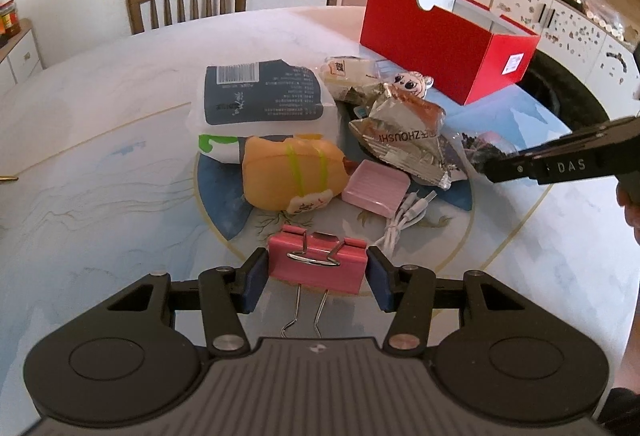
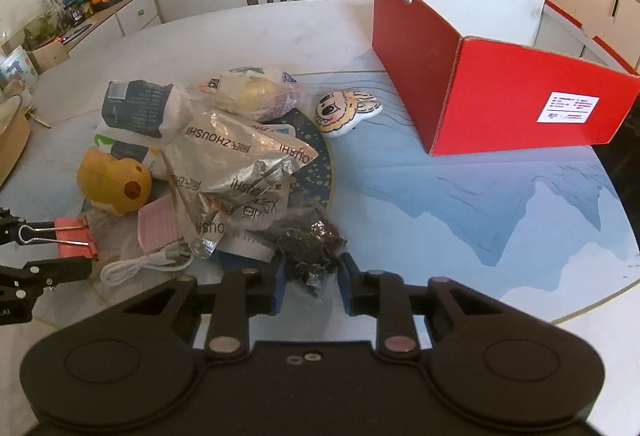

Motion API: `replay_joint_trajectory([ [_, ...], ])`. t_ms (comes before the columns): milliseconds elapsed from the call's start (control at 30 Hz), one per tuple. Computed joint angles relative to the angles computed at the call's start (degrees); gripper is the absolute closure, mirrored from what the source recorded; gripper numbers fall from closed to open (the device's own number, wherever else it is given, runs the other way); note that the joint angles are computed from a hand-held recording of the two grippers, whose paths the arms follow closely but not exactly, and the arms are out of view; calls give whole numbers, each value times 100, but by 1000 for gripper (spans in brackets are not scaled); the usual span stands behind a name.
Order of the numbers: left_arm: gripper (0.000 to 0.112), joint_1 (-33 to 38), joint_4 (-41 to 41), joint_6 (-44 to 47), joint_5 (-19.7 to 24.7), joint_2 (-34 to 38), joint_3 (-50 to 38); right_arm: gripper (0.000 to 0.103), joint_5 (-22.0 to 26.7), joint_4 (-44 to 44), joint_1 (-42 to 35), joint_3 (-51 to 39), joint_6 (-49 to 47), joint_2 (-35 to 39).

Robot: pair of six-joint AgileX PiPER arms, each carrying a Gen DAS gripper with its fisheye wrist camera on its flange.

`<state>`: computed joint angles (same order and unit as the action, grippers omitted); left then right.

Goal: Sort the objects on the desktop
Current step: 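Lift the pink clip and dark bag and carry both over the red box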

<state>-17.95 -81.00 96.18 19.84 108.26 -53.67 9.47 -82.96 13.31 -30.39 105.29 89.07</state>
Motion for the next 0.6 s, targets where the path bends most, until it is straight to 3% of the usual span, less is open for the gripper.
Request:
replay_joint_trajectory([
  [133, 61, -28, -14, -129, -46, -183, 136, 78, 75, 245, 101, 195, -119, -332],
  [333, 61, -81, 476, -826, 42, -570, 251, 78, 191, 2281, 174, 429, -1984, -1082],
  [600, 61, -400, 1310, -2076, 0, -1103, 213, 78, 745, 5191, 15, 477, -4898, -2124],
])
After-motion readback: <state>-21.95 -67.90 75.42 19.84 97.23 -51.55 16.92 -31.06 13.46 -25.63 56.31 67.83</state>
